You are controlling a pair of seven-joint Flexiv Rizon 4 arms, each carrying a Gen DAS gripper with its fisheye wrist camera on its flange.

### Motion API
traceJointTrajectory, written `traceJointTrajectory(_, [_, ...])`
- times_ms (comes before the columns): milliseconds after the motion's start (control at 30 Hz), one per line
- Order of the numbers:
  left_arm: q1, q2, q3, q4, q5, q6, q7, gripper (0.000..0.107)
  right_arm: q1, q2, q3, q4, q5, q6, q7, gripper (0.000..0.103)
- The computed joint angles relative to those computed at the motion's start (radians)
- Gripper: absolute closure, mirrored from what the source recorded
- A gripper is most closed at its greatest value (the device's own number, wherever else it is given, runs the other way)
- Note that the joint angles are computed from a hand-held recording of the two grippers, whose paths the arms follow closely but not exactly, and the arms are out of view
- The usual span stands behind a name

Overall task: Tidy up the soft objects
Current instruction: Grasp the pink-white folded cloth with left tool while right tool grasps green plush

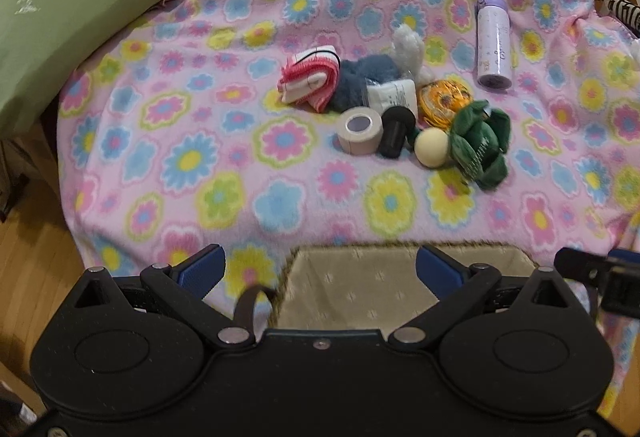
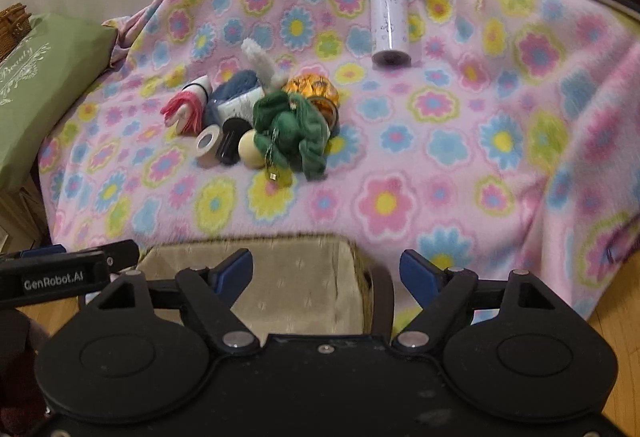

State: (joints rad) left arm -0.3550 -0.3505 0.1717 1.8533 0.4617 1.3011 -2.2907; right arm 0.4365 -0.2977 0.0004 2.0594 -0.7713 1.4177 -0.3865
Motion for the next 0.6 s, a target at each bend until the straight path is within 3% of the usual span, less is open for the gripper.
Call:
traceJointTrajectory(267, [0.061, -0.087, -0.024, -0.068, -0.090, 0.026, 0.128, 0.008, -0.013, -0.126, 0.031, -0.180, 0.135, -0.052, -0.174, 0.023])
traceJointTrajectory(600, [0.066, -0.187, 0.001, -0.150, -0.202, 0.059, 0.257, 0.008, 0.005, -0.276, 0.035, -0.378, 0.268, -0.105, -0.323, 0.022])
